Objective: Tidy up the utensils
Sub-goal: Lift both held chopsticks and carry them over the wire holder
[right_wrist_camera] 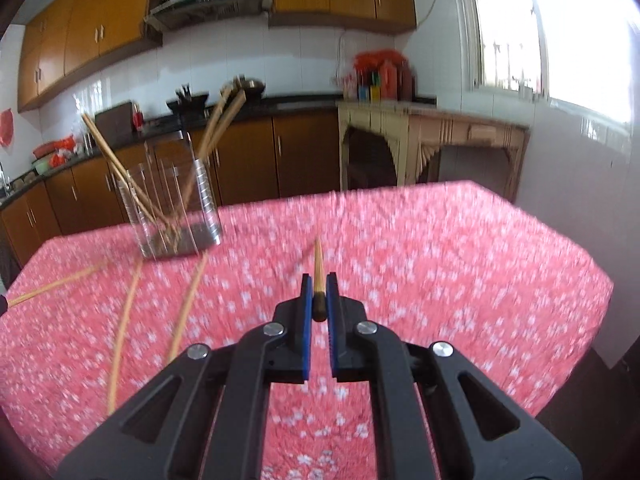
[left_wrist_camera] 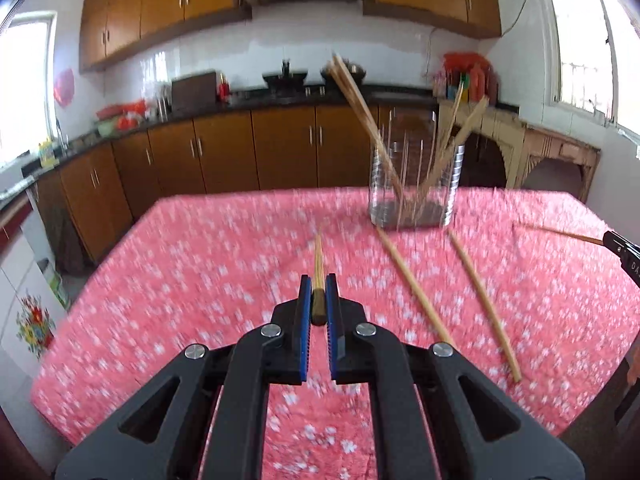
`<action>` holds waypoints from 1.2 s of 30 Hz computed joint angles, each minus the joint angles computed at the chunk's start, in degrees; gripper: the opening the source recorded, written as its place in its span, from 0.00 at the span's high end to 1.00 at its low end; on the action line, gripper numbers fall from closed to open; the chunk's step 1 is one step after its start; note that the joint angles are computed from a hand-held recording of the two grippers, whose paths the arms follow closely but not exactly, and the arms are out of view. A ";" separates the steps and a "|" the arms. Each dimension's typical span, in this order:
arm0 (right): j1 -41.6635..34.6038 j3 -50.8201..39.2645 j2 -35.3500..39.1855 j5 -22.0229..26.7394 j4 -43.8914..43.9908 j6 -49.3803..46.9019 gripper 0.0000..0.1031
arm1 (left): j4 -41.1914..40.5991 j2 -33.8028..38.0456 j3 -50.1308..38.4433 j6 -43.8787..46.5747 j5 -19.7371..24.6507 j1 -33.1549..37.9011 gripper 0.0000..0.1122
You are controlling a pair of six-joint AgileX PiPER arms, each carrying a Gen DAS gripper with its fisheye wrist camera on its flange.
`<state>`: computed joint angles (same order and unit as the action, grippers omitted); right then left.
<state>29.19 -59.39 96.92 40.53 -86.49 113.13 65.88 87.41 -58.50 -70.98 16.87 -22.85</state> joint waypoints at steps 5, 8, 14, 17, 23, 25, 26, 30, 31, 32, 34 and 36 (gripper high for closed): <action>-0.09 -2.58 -2.85 1.47 -3.17 -1.45 0.93 | 3.65 -2.83 -2.09 -2.45 -1.04 1.59 0.94; -0.90 -4.84 -3.72 1.10 -4.24 -2.52 0.93 | 2.51 -3.45 -4.39 -1.12 -1.62 2.67 0.94; -4.16 -11.08 -4.96 -3.48 -3.40 -6.17 0.93 | -6.13 -3.11 -10.12 7.39 -4.13 4.96 0.94; -5.00 -13.73 -5.25 -5.13 -2.78 -7.94 0.93 | -12.88 -2.47 -13.50 14.25 -4.48 5.70 0.94; -6.16 -18.37 -5.48 -8.65 -0.18 -12.20 0.93 | -21.43 -2.18 -16.95 22.76 -4.91 5.95 0.94; -6.07 -19.65 -5.56 -9.61 0.27 -13.41 0.93 | -25.52 -1.93 -18.08 26.77 -5.04 6.01 0.94; -6.15 -20.54 -5.57 -10.26 1.12 -14.43 0.93 | -30.15 -1.62 -19.06 31.22 -5.11 6.22 0.94; -7.11 -24.73 -5.43 -13.63 5.68 -19.15 0.93 | -44.44 0.58 -24.76 45.01 -3.78 6.28 0.94; -7.18 -26.14 -5.22 -14.09 6.33 -20.18 0.93 | -45.87 1.29 -26.56 46.51 -3.39 6.01 0.94; -7.13 -27.10 -5.05 -14.40 6.37 -20.53 0.93 | -47.10 1.88 -27.96 47.76 -3.20 5.78 0.94; -7.21 -29.46 -4.52 -15.11 6.84 -21.85 0.93 | -54.13 3.89 -32.41 54.18 -1.99 5.68 0.94; -7.30 -32.92 -3.30 -15.65 8.27 -24.20 0.93 | -57.47 5.66 -36.07 56.86 -0.75 5.59 0.94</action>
